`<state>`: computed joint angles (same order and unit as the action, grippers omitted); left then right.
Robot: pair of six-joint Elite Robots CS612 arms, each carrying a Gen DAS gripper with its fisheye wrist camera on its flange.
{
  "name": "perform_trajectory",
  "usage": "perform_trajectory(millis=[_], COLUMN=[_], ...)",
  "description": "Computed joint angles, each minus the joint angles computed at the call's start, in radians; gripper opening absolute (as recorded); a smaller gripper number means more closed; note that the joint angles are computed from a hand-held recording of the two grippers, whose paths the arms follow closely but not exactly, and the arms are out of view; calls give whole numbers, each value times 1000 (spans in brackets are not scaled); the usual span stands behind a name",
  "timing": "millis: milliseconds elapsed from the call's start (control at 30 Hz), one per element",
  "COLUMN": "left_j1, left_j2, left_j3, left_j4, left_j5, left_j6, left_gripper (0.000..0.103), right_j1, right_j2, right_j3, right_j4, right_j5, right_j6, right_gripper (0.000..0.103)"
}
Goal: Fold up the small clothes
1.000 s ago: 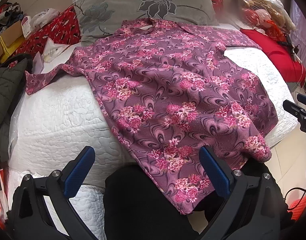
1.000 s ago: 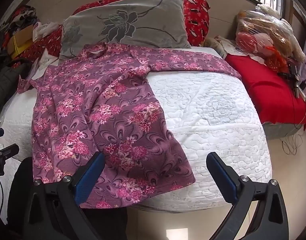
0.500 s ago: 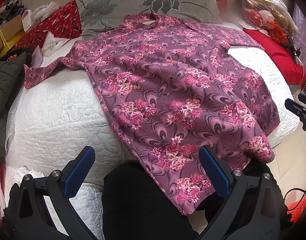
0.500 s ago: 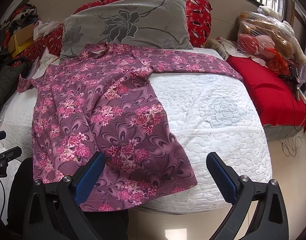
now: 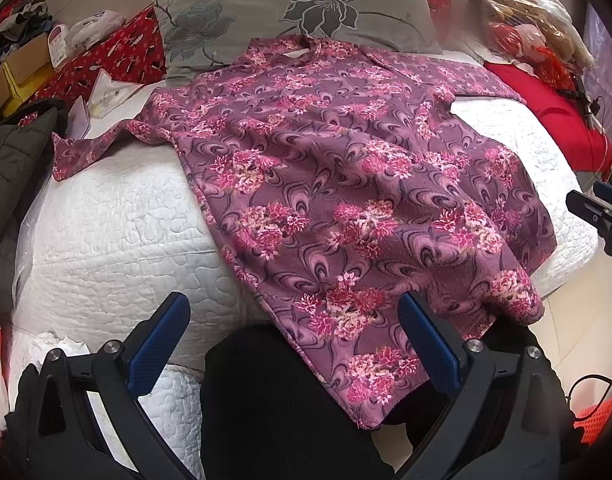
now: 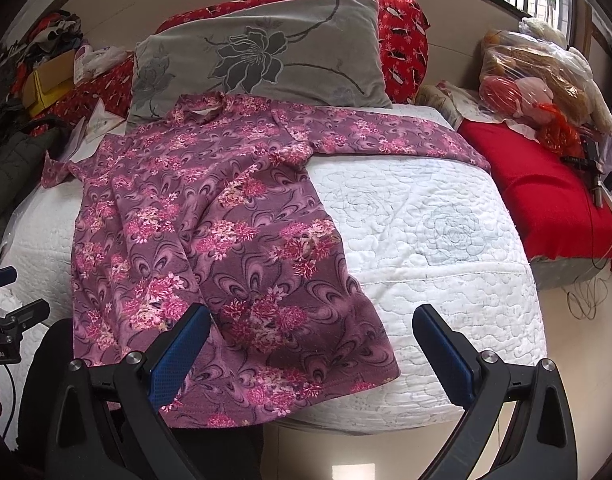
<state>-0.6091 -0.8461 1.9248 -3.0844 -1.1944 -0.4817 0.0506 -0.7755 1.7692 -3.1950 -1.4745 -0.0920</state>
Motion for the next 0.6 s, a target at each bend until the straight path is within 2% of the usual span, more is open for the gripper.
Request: perform_trajectory(millis=[433, 533, 600], left_j1=[-2, 9, 28], left_j2=[-1, 3, 6], left_j3=[-2, -13, -27], left_j4=[15, 45, 94], left_j5=[-4, -28, -58], left_j6=[-1, -14, -48], left_gripper=[103, 103, 103], right_j1=[-5, -2, 0], right_j2=[0, 3, 9], right_j3=[5, -2, -12], right_j4=[-17, -1, 19], right_j5=[-1, -18, -37], right_j6=[0, -10, -18], right_gripper=[101, 101, 101])
